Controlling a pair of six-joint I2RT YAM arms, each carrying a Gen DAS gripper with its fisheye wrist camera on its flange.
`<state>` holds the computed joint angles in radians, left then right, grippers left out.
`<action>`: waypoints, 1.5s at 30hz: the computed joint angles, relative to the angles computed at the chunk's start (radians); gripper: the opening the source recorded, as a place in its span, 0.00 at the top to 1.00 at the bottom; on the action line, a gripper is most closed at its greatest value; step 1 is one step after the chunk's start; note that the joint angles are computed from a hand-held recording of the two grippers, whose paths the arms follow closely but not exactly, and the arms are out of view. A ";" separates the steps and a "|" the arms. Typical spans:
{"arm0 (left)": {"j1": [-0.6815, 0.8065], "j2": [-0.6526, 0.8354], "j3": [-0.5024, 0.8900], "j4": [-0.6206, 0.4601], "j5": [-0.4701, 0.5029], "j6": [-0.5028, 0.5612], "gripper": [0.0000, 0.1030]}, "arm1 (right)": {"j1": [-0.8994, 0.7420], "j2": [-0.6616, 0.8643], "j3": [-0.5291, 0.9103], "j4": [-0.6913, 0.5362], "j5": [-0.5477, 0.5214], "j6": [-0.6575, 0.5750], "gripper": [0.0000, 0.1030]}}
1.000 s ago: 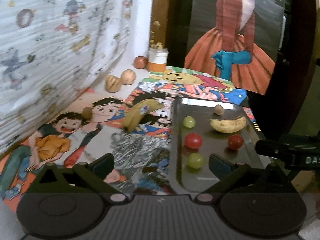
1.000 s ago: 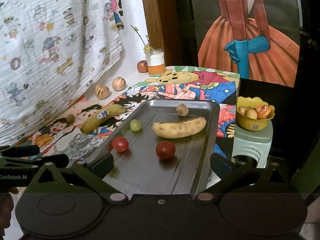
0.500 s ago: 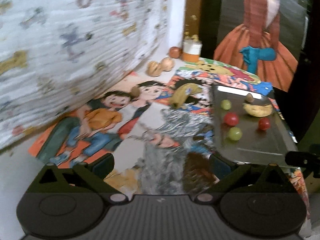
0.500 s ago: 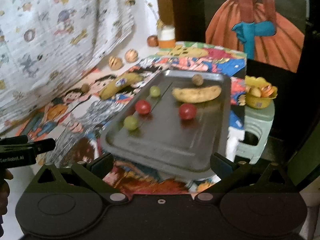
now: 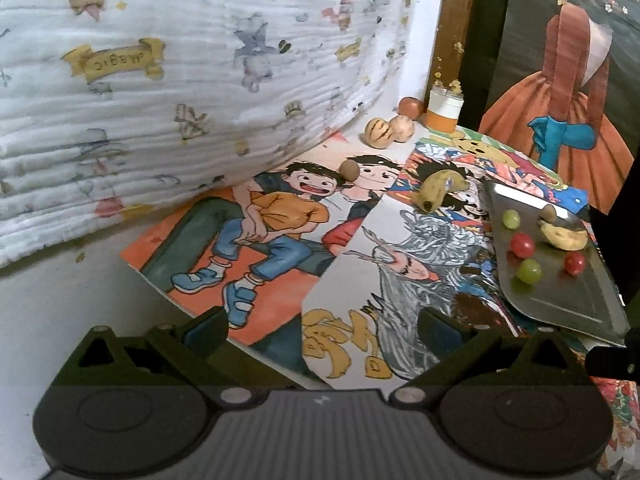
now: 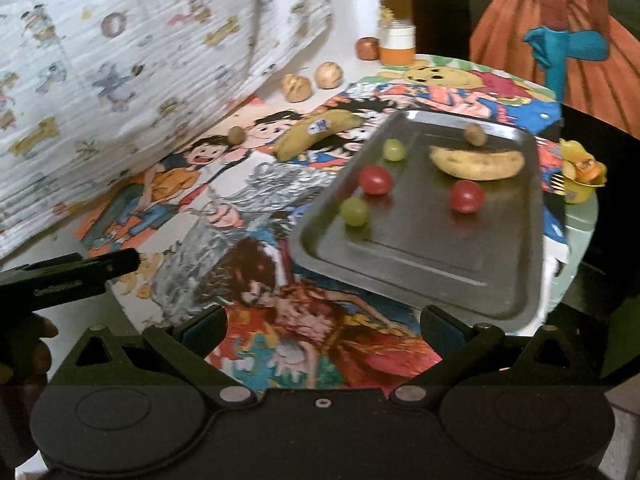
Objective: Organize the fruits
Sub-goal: 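Lift both tools off the tray and move them toward the remaining banana, then grasp the yellow banana with the right tool while the left tool grasps a small brown round fruit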
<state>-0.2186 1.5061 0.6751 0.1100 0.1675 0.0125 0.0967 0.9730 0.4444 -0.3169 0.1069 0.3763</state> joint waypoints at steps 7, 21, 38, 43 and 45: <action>0.009 0.052 0.061 -0.028 -0.042 0.020 0.00 | -0.027 0.099 0.053 0.065 -0.054 0.069 0.01; 0.032 0.155 0.170 -0.053 -0.077 0.022 0.00 | -0.051 0.295 0.201 0.166 -0.123 0.091 0.01; -0.026 0.360 0.425 -0.054 -0.125 0.053 0.00 | -0.181 0.665 0.486 0.280 -0.228 0.059 0.01; -0.041 0.435 0.513 -0.047 -0.114 0.076 0.00 | -0.244 0.749 0.584 0.273 -0.326 0.103 0.01; -0.049 0.468 0.556 -0.049 -0.110 0.077 0.00 | -0.262 0.792 0.634 0.259 -0.356 0.124 0.01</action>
<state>-0.2679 1.9740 1.2308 0.0608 0.0571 0.0897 -0.1652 1.7652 1.0787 -0.0581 -0.2488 0.5005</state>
